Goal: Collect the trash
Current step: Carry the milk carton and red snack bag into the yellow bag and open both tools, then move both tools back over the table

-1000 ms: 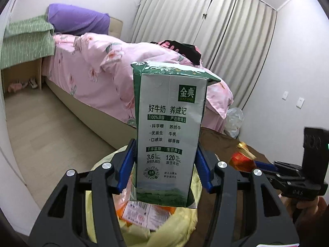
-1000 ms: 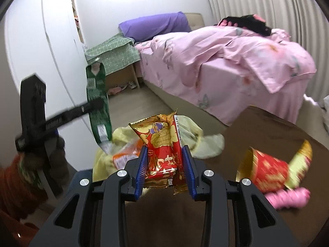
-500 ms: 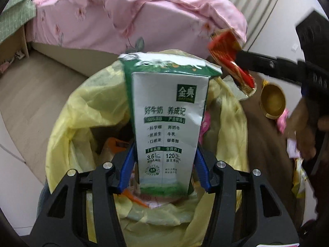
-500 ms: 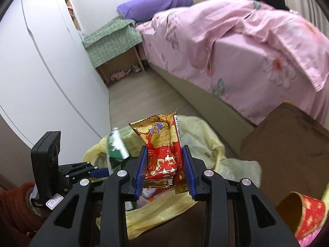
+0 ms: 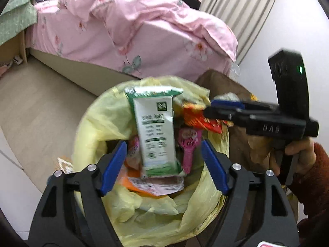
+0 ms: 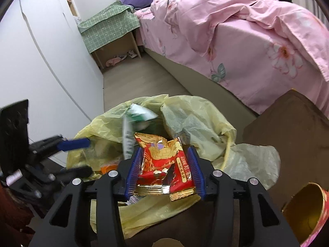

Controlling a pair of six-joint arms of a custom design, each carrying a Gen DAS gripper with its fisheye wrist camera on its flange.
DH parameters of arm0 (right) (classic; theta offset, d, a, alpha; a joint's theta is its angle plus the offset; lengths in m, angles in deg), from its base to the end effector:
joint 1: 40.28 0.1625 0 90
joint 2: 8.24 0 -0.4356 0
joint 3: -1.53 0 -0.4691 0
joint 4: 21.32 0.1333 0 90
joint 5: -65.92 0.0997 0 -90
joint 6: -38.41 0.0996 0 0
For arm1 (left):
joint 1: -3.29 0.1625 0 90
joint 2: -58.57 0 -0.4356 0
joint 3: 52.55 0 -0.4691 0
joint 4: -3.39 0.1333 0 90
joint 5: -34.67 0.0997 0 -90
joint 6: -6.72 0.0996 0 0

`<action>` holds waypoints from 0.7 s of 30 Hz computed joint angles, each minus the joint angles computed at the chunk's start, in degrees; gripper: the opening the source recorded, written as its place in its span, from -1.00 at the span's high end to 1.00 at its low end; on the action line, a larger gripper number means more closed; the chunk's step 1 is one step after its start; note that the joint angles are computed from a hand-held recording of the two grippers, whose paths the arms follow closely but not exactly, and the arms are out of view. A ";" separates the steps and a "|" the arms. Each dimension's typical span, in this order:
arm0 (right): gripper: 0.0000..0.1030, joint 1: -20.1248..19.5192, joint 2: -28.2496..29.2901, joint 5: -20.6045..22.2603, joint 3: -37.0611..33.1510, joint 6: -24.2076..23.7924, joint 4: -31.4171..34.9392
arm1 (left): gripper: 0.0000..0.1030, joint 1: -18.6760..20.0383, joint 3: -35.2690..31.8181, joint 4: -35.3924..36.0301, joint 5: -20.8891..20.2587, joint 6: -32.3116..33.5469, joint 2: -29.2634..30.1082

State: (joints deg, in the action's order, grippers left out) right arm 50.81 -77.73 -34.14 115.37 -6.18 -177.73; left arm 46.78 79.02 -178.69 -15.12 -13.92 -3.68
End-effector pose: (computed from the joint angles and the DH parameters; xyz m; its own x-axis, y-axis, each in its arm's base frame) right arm 0.1276 -0.6150 0.1891 -0.6896 -0.6171 0.3790 -0.7045 0.6928 -0.1538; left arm -0.2194 -0.4805 0.0776 -0.8972 0.1339 -0.4207 0.3769 0.7286 -0.5719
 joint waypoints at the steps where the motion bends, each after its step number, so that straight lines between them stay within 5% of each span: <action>1: 0.15 -0.07 -0.35 0.23 0.14 0.22 0.07 | -0.39 -0.46 0.31 -0.29 1.08 -0.46 -0.46; 6: 0.11 -0.64 -4.07 2.72 2.16 0.35 0.02 | -0.40 -2.76 0.85 0.57 6.66 -3.14 -2.15; 10: -0.07 -2.02 -7.90 10.68 4.21 -0.59 -0.15 | -0.40 -4.16 1.53 -1.48 9.22 -5.15 -3.13; 21: -0.07 -0.67 -13.88 8.37 8.39 -5.59 -4.52 | -0.40 -7.88 2.86 0.98 12.53 -10.34 -4.78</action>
State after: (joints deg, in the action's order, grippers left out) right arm 50.14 -91.61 -25.77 123.75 -11.77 -182.25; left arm 38.90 81.87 -177.72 -2.58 -24.26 -8.46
